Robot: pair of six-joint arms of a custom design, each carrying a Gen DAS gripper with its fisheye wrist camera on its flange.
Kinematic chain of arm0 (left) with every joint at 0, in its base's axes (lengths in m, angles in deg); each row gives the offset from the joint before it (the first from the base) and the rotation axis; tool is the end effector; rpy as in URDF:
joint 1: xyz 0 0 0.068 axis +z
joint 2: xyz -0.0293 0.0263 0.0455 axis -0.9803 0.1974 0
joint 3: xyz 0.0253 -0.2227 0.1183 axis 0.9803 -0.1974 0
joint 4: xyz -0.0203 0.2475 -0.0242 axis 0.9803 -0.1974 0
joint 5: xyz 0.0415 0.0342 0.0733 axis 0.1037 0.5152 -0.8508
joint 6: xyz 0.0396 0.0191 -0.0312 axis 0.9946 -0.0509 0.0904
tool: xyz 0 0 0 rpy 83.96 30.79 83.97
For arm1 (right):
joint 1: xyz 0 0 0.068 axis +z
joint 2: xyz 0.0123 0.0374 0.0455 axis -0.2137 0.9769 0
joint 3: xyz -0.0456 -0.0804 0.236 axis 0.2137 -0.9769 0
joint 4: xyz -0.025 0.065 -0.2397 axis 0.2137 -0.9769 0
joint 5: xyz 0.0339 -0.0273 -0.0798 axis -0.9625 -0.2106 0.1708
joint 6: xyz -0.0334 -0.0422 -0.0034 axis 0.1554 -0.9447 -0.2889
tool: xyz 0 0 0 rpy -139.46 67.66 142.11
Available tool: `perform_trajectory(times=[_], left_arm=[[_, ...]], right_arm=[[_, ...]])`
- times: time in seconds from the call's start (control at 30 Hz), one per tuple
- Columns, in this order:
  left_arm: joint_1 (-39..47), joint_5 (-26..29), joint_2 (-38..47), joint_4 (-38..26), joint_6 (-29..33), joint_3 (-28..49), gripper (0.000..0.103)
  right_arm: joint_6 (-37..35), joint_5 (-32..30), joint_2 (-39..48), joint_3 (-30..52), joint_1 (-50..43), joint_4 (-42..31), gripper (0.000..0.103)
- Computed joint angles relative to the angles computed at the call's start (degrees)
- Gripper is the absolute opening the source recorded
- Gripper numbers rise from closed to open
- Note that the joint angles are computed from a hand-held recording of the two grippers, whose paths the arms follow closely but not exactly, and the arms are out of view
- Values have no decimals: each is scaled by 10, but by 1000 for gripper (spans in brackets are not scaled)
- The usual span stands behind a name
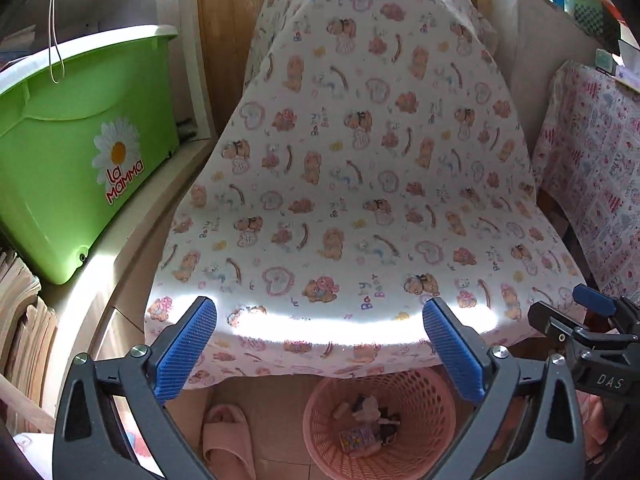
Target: Collect trash
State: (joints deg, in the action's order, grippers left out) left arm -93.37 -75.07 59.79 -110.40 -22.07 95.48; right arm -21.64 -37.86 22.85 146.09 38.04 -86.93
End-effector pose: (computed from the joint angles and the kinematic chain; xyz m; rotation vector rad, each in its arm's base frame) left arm 0.2921 -0.0801 0.4022 0.4560 2.2797 -0.1815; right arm 0.2116 0.2235 0.3852 0.4527 2.3503 0.0605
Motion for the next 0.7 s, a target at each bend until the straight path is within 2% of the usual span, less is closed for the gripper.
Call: perform_trajectory(times=[0.1,0.23,0.43,0.7], left_arm=[[6,27,-6,-7,-5,6,102],[-6,5,-31,10,1,-17,102],[-3,21,-63,52,1,-47,102],[-8,5,-82,87,4,-71,102]], right_arm=[[3,29,0,14,7,-16,103],[3,49,2,24,15,-31,103],[-3,82,17,50,29,-52,103],[-12,118,50,99,45,-85,103]])
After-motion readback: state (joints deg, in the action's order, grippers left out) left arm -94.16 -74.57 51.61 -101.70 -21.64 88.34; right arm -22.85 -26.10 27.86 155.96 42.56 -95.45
